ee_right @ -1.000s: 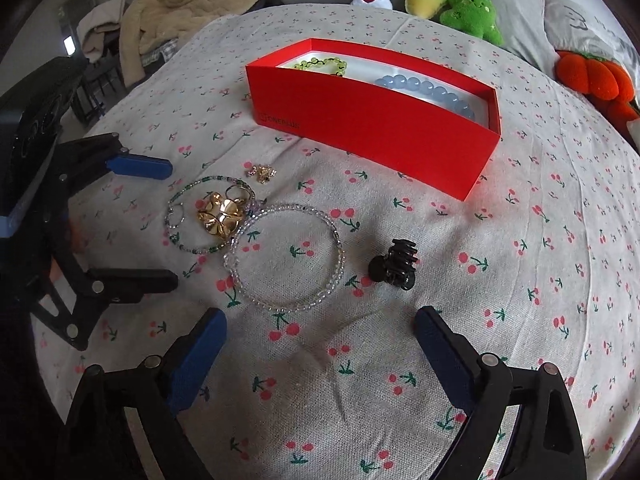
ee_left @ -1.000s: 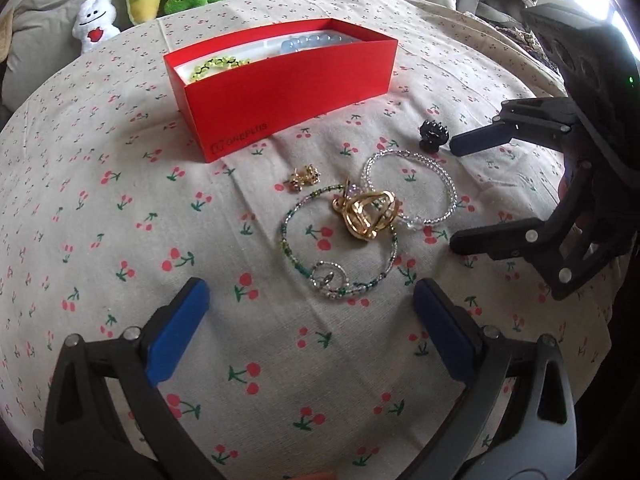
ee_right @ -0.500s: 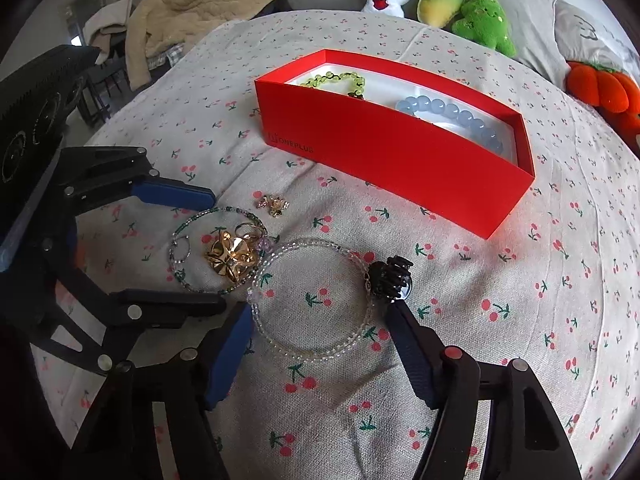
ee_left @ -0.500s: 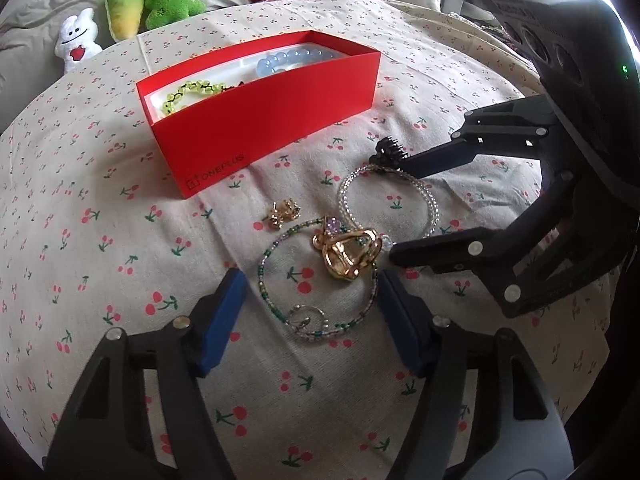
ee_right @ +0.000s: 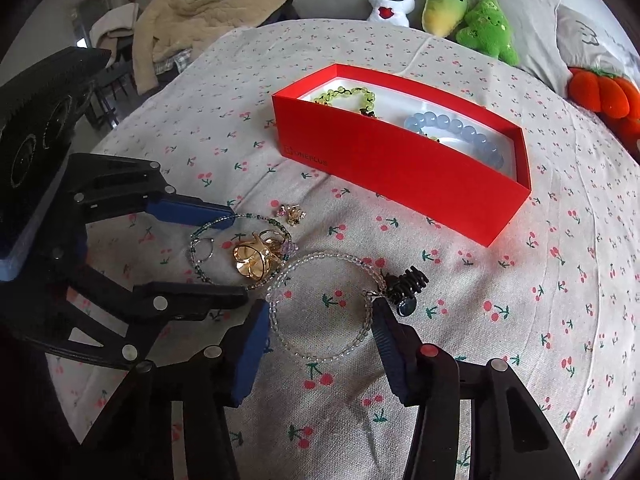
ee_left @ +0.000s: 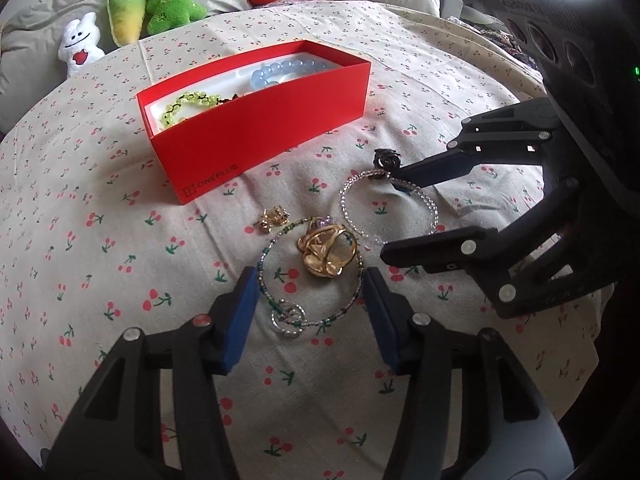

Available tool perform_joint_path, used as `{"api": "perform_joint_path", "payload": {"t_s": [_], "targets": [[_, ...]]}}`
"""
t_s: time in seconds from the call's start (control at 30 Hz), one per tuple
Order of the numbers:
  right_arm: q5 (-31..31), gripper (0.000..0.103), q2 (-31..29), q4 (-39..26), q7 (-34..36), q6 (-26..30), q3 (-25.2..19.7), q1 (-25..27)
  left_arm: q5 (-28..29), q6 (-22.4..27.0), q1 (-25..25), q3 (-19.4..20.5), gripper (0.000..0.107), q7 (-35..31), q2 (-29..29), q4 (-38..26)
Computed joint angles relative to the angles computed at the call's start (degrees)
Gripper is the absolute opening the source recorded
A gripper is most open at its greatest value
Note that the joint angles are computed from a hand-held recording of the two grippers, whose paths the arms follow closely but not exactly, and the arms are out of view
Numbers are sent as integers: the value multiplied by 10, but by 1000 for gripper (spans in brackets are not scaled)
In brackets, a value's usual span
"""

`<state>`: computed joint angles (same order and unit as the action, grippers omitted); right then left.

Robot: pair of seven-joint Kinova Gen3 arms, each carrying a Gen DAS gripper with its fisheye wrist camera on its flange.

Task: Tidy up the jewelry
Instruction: 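Lift the crystal bracelet with the right tool while the left tool lifts the green seed-bead bracelet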

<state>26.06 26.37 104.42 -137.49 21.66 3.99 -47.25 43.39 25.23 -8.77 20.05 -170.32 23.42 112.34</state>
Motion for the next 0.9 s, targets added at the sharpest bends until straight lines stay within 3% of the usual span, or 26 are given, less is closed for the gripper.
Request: {"api": "perform_joint_path", "payload": {"t_s": [0.47, 0.7, 0.9], "targets": [[57, 53, -35, 22, -69, -12, 32, -23, 49, 5, -2, -14, 55, -19, -27, 5], [98, 53, -43, 18, -123, 2, 37, -31, 38, -13, 25, -33, 55, 24, -43, 1], [128, 53, -45, 4, -167, 27, 27, -21, -2, -25, 51, -49, 55, 107, -51, -17]]}}
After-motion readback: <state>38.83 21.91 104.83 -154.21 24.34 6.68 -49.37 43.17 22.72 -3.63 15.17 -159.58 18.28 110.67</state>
